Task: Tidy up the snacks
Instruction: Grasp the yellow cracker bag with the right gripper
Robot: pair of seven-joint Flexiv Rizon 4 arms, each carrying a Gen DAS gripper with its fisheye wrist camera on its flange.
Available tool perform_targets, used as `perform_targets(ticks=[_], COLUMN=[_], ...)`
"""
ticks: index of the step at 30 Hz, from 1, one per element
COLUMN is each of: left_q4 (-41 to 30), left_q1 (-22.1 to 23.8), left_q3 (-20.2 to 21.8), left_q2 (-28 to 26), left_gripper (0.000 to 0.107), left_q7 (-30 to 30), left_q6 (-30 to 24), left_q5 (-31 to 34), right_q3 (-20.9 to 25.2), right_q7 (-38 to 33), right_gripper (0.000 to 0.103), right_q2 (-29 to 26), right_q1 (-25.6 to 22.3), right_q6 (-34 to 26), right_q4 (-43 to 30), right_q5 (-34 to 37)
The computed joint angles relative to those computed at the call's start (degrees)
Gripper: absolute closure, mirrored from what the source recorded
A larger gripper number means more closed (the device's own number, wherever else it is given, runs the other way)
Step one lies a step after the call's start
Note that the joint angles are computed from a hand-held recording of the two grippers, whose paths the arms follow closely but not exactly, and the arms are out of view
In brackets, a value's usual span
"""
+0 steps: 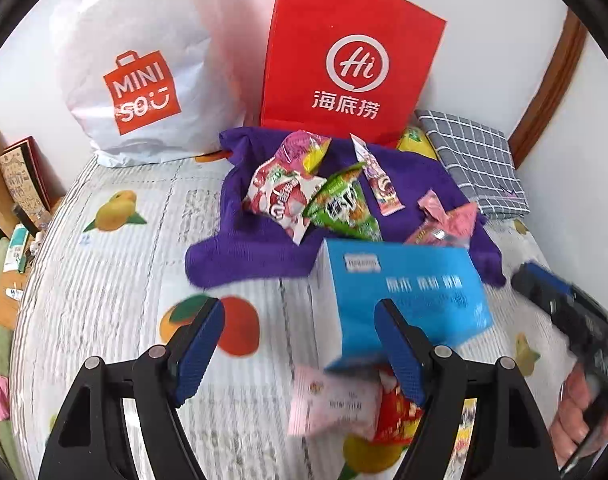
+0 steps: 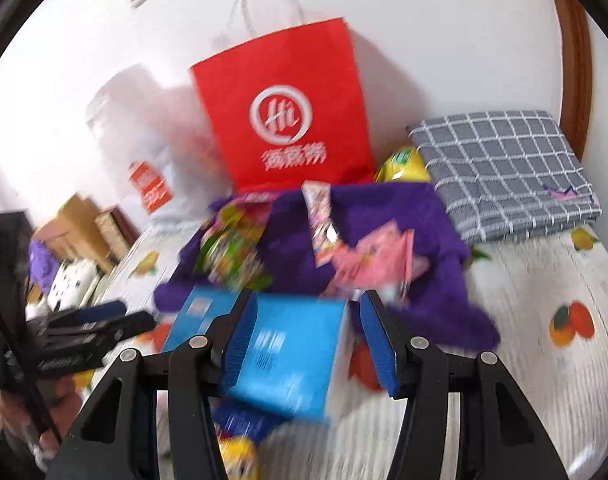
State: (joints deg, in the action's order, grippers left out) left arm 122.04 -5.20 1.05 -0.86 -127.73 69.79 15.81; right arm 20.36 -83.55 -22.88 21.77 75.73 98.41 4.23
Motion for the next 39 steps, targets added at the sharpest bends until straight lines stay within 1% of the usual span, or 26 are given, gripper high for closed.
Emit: perform_targets(ticks=[1, 2, 3, 5, 7, 8, 9, 12, 14, 15, 17, 18, 19, 22, 25, 27, 28, 30, 32, 34, 35, 36, 37, 38, 39], left_q4=[0.84, 1.52, 2.65, 4.31, 5.15, 5.13, 5.28, 7.29, 8.3, 8.93, 9.68, 9.91, 10.04, 10.18, 9.4, 8.06, 6.75, 5.16, 4.28, 4.07, 3.94, 3.08, 2.35, 1.82, 1.42], left_q1=[-0.15, -0.27, -0.46, -0.68, -0.72, -0.61, -0.51, -0.55, -0.23, -0.06, 0.19, 0.33, 0.46, 0.66, 0.53, 0.2, -0.01, -0.8, -1.59, -2.29, -2.72, -3.64, -4.32, -4.74, -5.04], left_q3=[0.03, -0.04, -0.13, -0.45, -0.92, -1.3, -1.58, -1.68, -1.91, -1.97, -2.19, -2.37, -2.53, -2.88, -2.92, -2.84, -2.86, -2.34, -1.71, -0.97, -0.54, 0.33, 0.81, 0.97, 1.09], left_q2=[0.49, 0.92, 1.53, 2.41, 3.2, 3.78, 4.21, 5.49, 6.31, 6.7, 6.85, 6.86, 6.73, 5.37, 3.17, 1.62, 0.47, -0.97, -2.61, -4.03, -4.53, -4.87, -5.18, -5.41, -5.56], left_gripper=[0.031, 0.031, 0.031, 0.031, 0.031, 0.031, 0.031, 0.031, 0.031, 0.031, 0.031, 0.031, 0.031, 0.031, 0.031, 0.031, 0.031, 0.031, 0.031, 0.031, 0.029, 0.029, 0.028, 0.025, 0.025], left_q7=[0.19, 0.28, 0.45, 1.05, 0.77, -0.33, -1.01, -0.28, -0.58, -0.74, -0.21, -0.16, -0.16, -0.28, -0.62, -0.36, -0.51, -0.71, -0.54, -0.53, -0.73, -2.85, -3.85, -3.89, -3.77], left_q6=[0.49, 0.82, 1.57, 2.68, 2.18, 0.62, -0.14, 0.88, 1.14, 1.29, 1.35, 1.2, 1.21, 2.16, 3.75, 3.54, 2.8, 1.98, 2.81, 4.56, 5.01, 4.97, 4.41, 3.75, 3.21], left_q5=[-0.33, -0.7, -1.49, -2.78, -2.73, -1.57, -0.75, -1.58, -1.69, -1.77, -2.27, -2.21, -2.1, -1.69, -1.21, -0.01, 1.53, 3.19, 3.91, 3.76, 3.95, 6.65, 8.3, 8.86, 9.14], right_q3=[1.75, 4.83, 6.03, 5.74, 4.65, 4.32, 4.64, 4.81, 3.91, 2.73, 0.38, -0.44, -0.56, -0.42, -3.08, -5.14, -5.6, -8.2, -10.63, -10.82, -10.78, -11.56, -14.2, -17.95, -19.84], right_q7=[-1.71, -5.36, -7.24, -8.91, -8.82, -9.03, -9.61, -11.81, -12.44, -11.36, -7.76, -6.15, -5.48, -4.69, -1.27, 1.35, 2.32, 5.47, 9.21, 11.5, 12.44, 13.34, 15.61, 18.25, 20.37], right_gripper=[0.043, 0.041, 0.037, 0.035, 0.035, 0.035, 0.035, 0.035, 0.035, 0.035, 0.039, 0.052, 0.055, 0.058, 0.058, 0.058, 0.058, 0.058, 0.058, 0.058, 0.058, 0.058, 0.058, 0.058, 0.058], right_q2=[0.57, 1.57, 2.38, 4.04, 5.41, 5.54, 5.59, 5.56, 5.69, 5.68, 5.72, 5.75, 5.9, 7.1, 9.55, 10.34, 10.26, 10.33, 9.99, 9.18, 8.79, 8.51, 8.28, 8.51, 8.55], right_q1=[-1.3, -3.53, -4.28, -3.73, -2.29, -1.85, -1.85, -1.21, 0.46, 2.12, 5.01, 5.84, 5.92, 5.53, 6.62, 6.83, 6.53, 6.62, 6.89, 5.58, 5.1, 5.41, 6.99, 9.52, 10.44], right_q6=[-1.14, -3.58, -4.81, -5.78, -6.47, -6.85, -8.43, -11.85, -11.95, -10.97, -8.8, -8.09, -7.32, -2.34, 4.82, 8.5, 8.89, 9.81, 11.22, 12.24, 12.9, 13.76, 15.66, 17.53, 18.62], right_q4=[0.4, 0.93, 1.66, 3.66, 5.77, 6.03, 6.05, 5.64, 6.39, 7.37, 9.39, 10.15, 10.79, 13.52, 18.75, 21.38, 21.57, 23.18, 24.36, 24.62, 24.76, 25.01, 25.9, 27.26, 27.98], right_q5=[1.26, 4.21, 5.95, 8.16, 9.29, 10.07, 11.55, 14.85, 14.49, 12.55, 8.15, 6.27, 5.47, 4.19, -1.62, -5.78, -7.37, -11.96, -15.92, -17.07, -17.58, -18.21, -20.82, -24.11, -27.22])
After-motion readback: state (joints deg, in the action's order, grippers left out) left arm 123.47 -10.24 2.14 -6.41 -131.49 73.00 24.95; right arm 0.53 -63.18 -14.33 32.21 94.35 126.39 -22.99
